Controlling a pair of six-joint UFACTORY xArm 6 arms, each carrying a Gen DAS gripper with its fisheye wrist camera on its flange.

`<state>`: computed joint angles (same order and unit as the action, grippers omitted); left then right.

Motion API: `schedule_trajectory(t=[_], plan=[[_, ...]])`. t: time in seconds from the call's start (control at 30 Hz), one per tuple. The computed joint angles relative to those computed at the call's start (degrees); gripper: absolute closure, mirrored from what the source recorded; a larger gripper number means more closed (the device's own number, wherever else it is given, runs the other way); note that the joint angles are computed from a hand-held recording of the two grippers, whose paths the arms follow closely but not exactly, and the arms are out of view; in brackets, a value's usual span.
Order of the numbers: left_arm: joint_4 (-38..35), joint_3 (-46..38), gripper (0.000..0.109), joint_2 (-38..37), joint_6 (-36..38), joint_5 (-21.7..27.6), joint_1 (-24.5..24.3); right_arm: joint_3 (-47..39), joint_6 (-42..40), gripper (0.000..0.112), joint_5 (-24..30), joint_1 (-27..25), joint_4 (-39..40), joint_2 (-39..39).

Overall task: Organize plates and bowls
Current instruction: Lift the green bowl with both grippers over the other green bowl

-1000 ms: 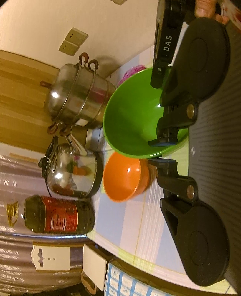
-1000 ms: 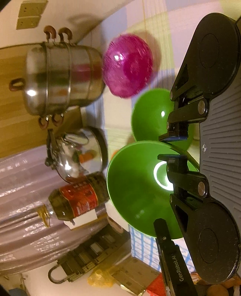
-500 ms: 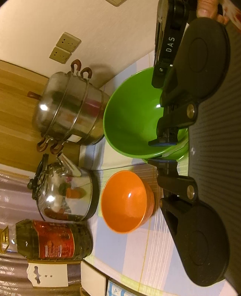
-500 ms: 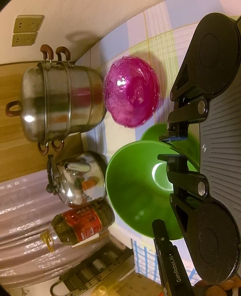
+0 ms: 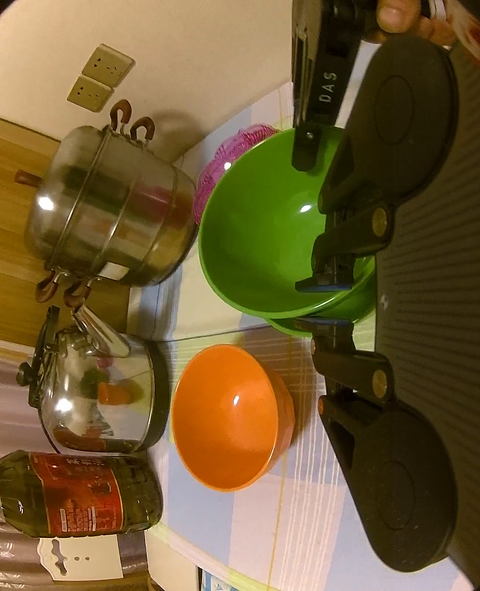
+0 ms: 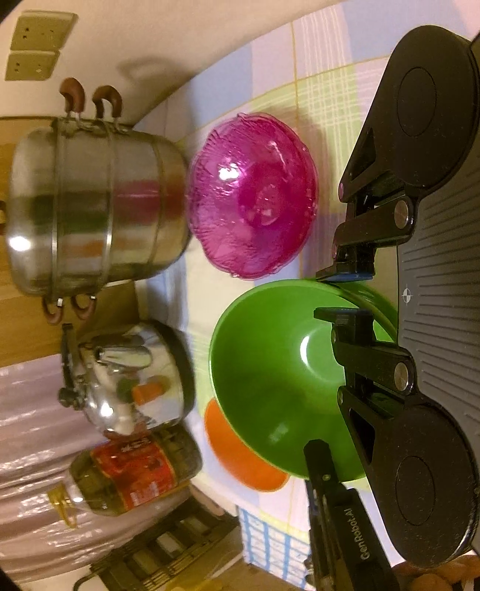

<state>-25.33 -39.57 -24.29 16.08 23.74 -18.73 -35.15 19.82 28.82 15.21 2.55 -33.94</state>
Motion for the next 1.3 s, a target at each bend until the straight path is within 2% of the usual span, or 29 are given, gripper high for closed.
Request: schedule_trajectory(t=[0.47, 0.77, 1.0, 1.17, 1.23, 1.3], plan=[[3.48, -0.49, 0.098, 2.60, -2.20, -0.65, -0.02, -0.51, -0.36, 0.099, 0.00, 1.29, -4.07, 3.52], [4.19, -0.44, 0.098, 2.98, -2.80, -0.60, -0.10, -0.48, 1.88, 0.099, -0.20, 2.28, -9.90, 3.93], [4.57, -0.04, 0.098, 2.92, -2.80, -1.39, -0.25, -0.85, 3.84, 0.098, 0.81, 3.30, -17.32, 4.75], [3.28, -0.05, 0.098, 3.07, -2.40, -1.79, -0.20, -0.78, 2.64, 0.097, 0.57, 3.02, -16.70, 4.79], [2.49, 0.01, 0.098, 2.94, -2.21, -2.11, -0.14, -0.37, 2.85, 0.093, -0.38, 2.79, -16.65, 4.46], [2.47, 0.19, 0.098, 2.74, -2.45, -2.65, -0.01, -0.09, 3.71, 0.080, -1.02, 2.33, -15.67, 3.95]])
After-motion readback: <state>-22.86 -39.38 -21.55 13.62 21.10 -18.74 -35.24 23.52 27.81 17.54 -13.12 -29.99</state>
